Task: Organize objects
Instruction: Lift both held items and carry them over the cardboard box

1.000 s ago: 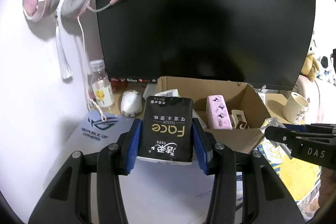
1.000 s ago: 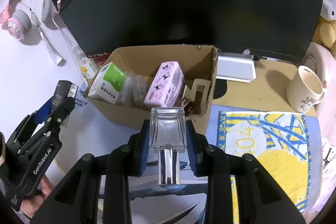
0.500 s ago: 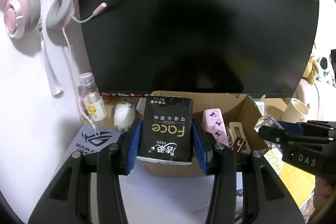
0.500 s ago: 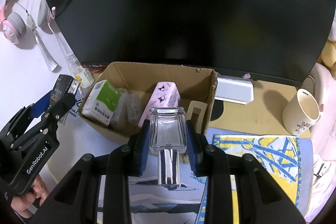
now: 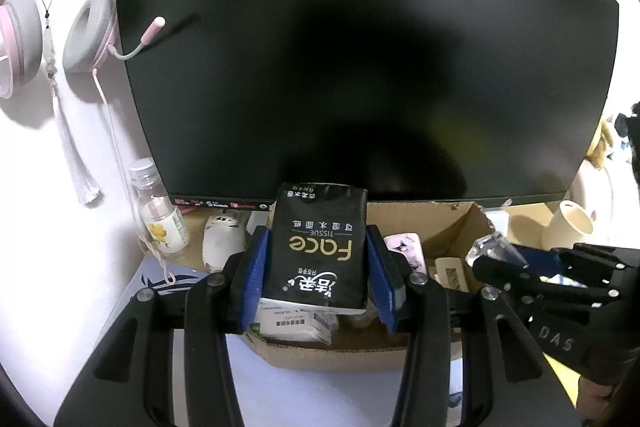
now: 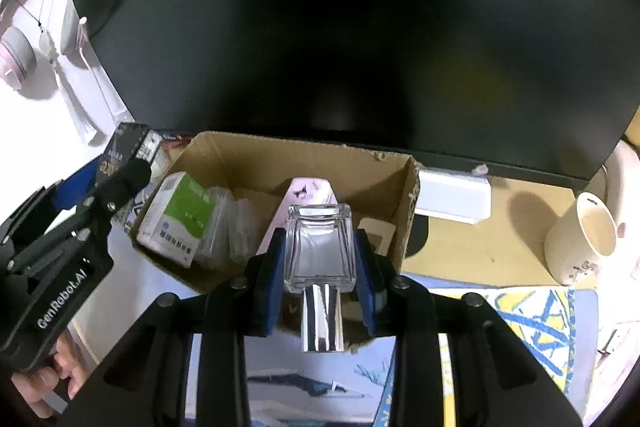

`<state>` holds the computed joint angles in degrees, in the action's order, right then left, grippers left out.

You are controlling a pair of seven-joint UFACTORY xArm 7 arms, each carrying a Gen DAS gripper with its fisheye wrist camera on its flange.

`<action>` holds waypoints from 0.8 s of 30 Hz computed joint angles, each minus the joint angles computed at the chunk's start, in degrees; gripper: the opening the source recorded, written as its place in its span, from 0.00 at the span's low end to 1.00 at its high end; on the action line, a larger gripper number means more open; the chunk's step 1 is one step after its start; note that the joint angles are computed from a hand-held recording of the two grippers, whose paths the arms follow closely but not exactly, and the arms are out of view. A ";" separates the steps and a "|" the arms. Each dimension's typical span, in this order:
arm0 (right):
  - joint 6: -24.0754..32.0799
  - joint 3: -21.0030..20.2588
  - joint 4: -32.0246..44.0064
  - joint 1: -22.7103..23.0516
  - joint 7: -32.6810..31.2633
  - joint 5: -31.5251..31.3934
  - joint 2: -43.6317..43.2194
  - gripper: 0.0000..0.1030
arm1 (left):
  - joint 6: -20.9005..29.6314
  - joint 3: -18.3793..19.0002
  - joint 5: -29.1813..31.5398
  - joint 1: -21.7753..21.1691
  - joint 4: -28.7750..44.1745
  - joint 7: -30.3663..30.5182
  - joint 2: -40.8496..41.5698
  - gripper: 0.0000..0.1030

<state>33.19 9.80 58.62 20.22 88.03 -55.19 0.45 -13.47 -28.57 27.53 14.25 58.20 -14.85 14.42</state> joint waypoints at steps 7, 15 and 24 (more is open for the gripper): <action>-3.44 -1.06 -1.38 -0.94 5.26 -5.18 0.50 0.33 | 1.42 8.27 -6.63 -9.72 1.11 4.68 0.89 0.44; -7.93 -1.77 -3.28 -2.19 10.65 -11.11 0.48 0.33 | 2.04 15.50 -14.20 -19.14 1.60 11.23 1.58 0.44; -8.59 -2.01 -3.27 -2.36 14.61 -16.60 1.18 0.33 | 2.20 9.14 -15.40 -14.33 2.30 14.80 3.50 0.44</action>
<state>24.61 7.80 55.35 17.85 102.64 -71.79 1.63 -11.28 -19.43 12.14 -0.08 60.50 -0.04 17.92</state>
